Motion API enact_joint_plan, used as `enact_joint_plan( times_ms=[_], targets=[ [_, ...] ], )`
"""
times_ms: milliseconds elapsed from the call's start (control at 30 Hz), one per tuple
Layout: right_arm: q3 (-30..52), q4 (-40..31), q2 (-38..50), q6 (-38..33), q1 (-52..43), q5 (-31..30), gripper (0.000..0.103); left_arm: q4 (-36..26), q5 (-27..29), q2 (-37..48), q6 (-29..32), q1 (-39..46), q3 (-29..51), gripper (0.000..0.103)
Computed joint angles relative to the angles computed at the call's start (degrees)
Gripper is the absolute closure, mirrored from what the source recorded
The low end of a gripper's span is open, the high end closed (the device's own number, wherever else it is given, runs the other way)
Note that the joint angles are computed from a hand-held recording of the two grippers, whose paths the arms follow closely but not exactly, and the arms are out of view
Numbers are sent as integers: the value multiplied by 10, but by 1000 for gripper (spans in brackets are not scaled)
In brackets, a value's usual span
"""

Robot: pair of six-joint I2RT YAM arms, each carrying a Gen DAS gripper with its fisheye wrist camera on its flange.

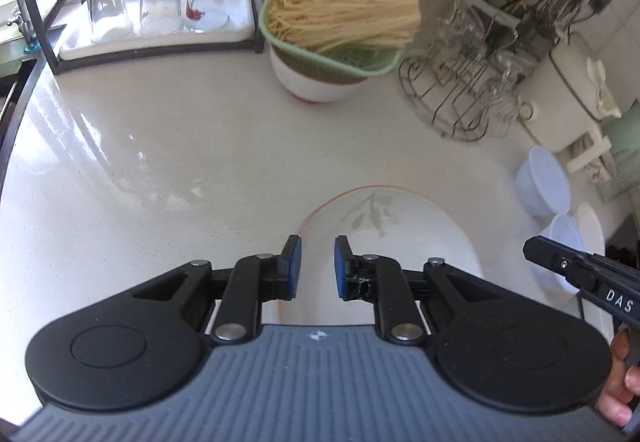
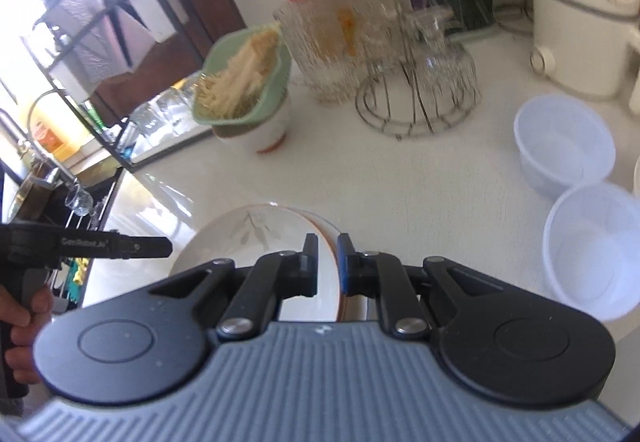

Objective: Organize plates and bowls
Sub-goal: 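Raise both grippers off the plates and move toward the white plastic bowls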

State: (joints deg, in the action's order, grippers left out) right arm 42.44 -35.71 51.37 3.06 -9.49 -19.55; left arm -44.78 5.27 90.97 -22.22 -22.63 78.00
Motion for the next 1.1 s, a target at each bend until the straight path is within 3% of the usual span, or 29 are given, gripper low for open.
enact_joint_plan(
  times_ms=[433,767,1100],
  targets=[
    [34,-59,-54,-105,-102,-108,90,16,-115,-54,-103,-117,3,84],
    [81,-140,-95,-176,-220,-215,90,-18,-194,-65,-154,-221,34,84],
    [80,-165,-121,-202,-269,-208,90,-5,-179,-53,-148,-249,45,84]
  ],
)
